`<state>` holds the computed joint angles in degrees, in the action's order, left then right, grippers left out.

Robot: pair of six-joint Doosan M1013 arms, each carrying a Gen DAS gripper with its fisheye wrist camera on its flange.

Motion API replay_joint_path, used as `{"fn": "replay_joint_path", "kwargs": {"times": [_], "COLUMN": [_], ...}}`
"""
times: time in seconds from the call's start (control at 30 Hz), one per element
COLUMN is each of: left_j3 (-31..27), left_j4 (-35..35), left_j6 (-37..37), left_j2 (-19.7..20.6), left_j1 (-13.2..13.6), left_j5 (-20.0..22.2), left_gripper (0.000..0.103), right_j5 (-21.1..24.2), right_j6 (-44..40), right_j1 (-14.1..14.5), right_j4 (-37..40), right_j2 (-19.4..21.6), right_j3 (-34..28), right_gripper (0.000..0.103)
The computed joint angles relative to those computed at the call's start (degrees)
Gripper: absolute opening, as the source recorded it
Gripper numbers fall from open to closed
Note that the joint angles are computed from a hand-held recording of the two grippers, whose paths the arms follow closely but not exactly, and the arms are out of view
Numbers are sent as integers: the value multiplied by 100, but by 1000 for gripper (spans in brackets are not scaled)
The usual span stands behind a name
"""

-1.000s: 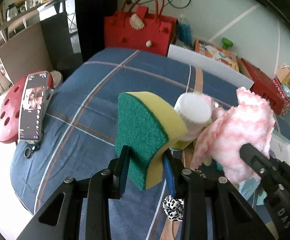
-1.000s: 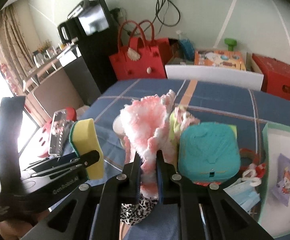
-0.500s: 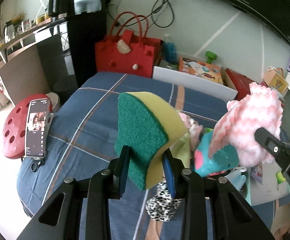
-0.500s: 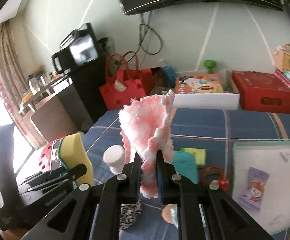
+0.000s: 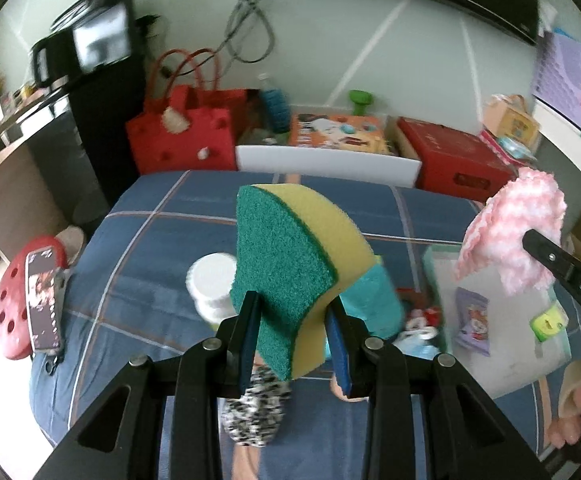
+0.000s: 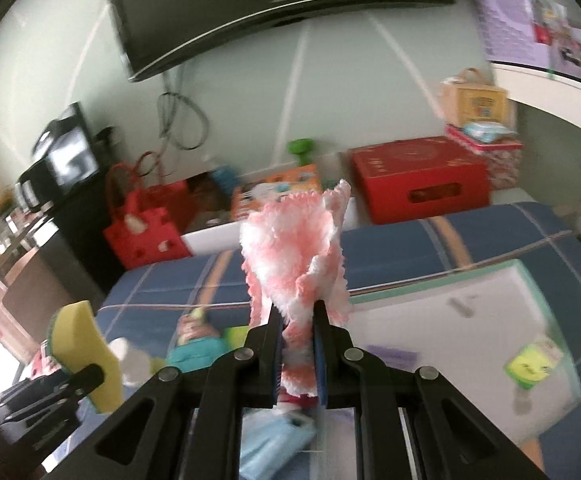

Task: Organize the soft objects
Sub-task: 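Lift the sponge and cloth, carry them into the white tray, and open both tools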

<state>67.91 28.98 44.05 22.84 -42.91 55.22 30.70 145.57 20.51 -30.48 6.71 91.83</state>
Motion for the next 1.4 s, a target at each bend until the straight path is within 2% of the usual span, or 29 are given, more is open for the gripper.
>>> {"fn": "replay_joint_path", "kwargs": {"times": [0.3,0.53,0.73,1.03,1.4], "left_j3": [-648,-1335,-1786,-2290,-2927], "left_j4": [-190,-497,-891,-1389,-1492], "left_j6": [669,1455,1950,2271,2484], "left_j2": [390,848,1246,1778,2298], "left_j1": [-260,-433,-474,-445,-465], "left_j5": [15,-31,-84,-74,386], "left_gripper": [33,34,34,34,34], "right_j5": [397,613,623,732,909], "right_j6": [903,1167,1131,1016,813], "right_j1": [-408,-636,-783,-973,-1197], "right_j4": [-505,-718,-611,-337,90], "right_j2": [-233,-292,-234,-59,169], "right_j3": [280,385,411,411,387], "right_gripper": [14,14,14,14,14]}}
